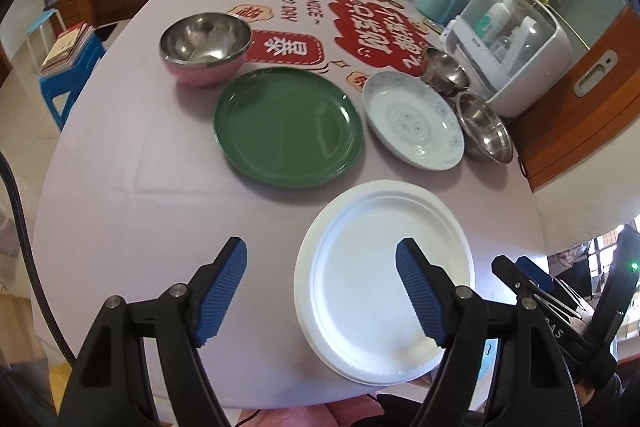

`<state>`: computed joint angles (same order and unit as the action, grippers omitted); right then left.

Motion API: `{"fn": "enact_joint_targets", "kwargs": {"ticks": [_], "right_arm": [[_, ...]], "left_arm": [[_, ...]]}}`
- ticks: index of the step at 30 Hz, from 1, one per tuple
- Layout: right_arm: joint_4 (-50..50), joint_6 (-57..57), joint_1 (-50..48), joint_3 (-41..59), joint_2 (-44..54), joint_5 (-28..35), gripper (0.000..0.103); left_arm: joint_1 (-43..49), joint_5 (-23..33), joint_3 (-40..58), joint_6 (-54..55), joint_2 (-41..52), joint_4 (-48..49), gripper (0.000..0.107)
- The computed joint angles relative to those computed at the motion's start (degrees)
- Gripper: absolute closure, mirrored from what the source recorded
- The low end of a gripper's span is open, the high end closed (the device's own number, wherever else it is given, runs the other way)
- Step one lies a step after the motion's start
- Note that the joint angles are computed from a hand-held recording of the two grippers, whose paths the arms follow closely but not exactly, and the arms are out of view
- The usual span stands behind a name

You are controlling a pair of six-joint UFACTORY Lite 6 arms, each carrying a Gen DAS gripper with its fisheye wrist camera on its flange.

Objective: Organize plates and bowls

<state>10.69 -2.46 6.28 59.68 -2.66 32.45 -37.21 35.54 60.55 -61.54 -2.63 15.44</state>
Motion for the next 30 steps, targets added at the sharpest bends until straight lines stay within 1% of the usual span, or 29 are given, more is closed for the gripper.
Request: {"fn": "enact_joint_targets", "kwargs": {"ticks": [4, 9, 12, 14, 19, 21, 26, 30], "right_arm": [[-1.54, 2.84, 0.92, -1.91, -2.45, -1.82, 0.038], [0.62, 0.32, -0.47, -3.58, -4.57, -4.13, 0.038], [4.54, -4.22, -2.41, -3.03, -3.73, -5.65, 0.038], [9.78, -10.40, -4.33, -1.43, -1.89, -5.67, 0.038], [19.59, -23.44, -8.53, 4.06, 3.46, -3.39, 0.038], [23.65, -29.04, -10.79, 7.31, 6.79, -1.66, 0.038], [29.37, -37.86, -14.93, 14.72, 14.79, 2.60, 0.038], [32.24, -42.66, -17.07, 21.08, 21.54, 6.04, 0.038]], "left_arm": [[0.39, -0.26, 1.00, 2.11, 0.90, -0.58, 0.030], [-0.30, -0.35, 2.72, 1.52, 2.95, -0.40, 0.030], [-1.33, 0.22, 4.44, -0.20, 4.35, 1.31, 0.030], [-1.99, 1.24, 6.12, -1.91, 5.52, 2.65, 0.030], [-3.72, 5.05, 13.61, -7.14, 10.53, 5.95, 0.030], [-4.62, 7.51, 18.21, -9.14, 13.89, 7.35, 0.028], [-5.31, 11.72, 27.61, -11.80, 21.06, 7.81, 0.028], [-5.18, 15.69, 37.28, -12.85, 28.64, 7.66, 0.028]]}}
